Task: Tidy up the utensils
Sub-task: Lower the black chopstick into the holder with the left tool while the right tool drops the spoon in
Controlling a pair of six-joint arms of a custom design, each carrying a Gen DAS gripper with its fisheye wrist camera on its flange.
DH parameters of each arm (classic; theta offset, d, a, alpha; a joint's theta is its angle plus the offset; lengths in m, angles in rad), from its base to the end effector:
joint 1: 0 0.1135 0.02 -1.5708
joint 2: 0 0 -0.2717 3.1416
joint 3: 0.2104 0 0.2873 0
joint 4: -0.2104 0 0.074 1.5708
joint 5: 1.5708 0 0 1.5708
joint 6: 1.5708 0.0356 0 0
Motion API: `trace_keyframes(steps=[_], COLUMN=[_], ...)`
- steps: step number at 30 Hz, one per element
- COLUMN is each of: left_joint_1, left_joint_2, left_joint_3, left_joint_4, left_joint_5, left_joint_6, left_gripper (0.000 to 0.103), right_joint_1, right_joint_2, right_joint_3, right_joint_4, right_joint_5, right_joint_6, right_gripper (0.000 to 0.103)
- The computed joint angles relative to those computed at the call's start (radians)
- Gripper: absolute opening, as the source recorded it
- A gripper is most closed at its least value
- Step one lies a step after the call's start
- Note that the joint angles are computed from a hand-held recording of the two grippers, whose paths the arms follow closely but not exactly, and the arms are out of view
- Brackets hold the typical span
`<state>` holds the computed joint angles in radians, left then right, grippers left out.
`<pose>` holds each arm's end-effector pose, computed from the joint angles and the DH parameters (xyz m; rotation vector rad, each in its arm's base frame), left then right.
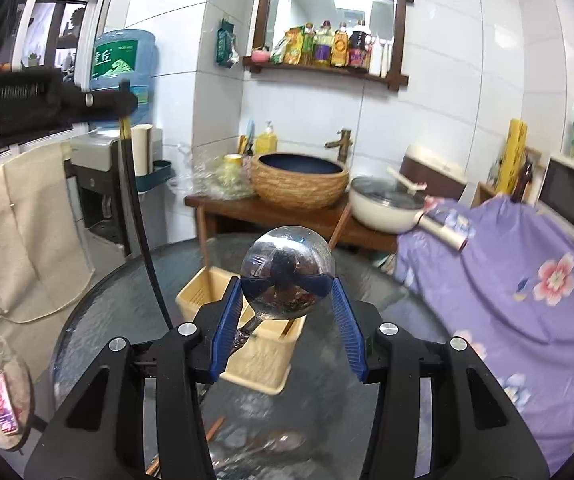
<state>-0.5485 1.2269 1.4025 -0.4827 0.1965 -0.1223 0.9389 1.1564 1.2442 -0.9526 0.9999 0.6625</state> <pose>0.2510 -0.1615 0.4445 0.5409 1.8453 -0.6406 0.1693 0.1806 0.3757 0.1208 1.9981 -0.2273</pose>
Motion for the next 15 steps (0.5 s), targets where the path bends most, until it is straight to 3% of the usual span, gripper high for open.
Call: trace_keyframes(steps=[6,9,15], left_joint_1=[-0.011,-0.020,-0.037], left_joint_2=[0.118,0.149,0.196], left_joint_3=[0.131,0.125,0.036], left_joint_4=[0.030,0.077,0.159], left_joint_5=[-0.086,-0.123,-0.155], left_joint_6=[-0.027,-0.029,-0.021], left_gripper=[0.007,0.006,0.006], right_joint_1=[-0.128,-0.185,-0.279], right_joint_2=[0.071,0.103,0.127], right_joint_3=[0.124,0.148,0.067], right_joint_4=[0.034,0.059,0.160], right_joint_5=[-0.002,-0.028,-0.103], right_joint_6=[-0.161,-0.203,-0.240], right_gripper=[0.047,0.047,0.047])
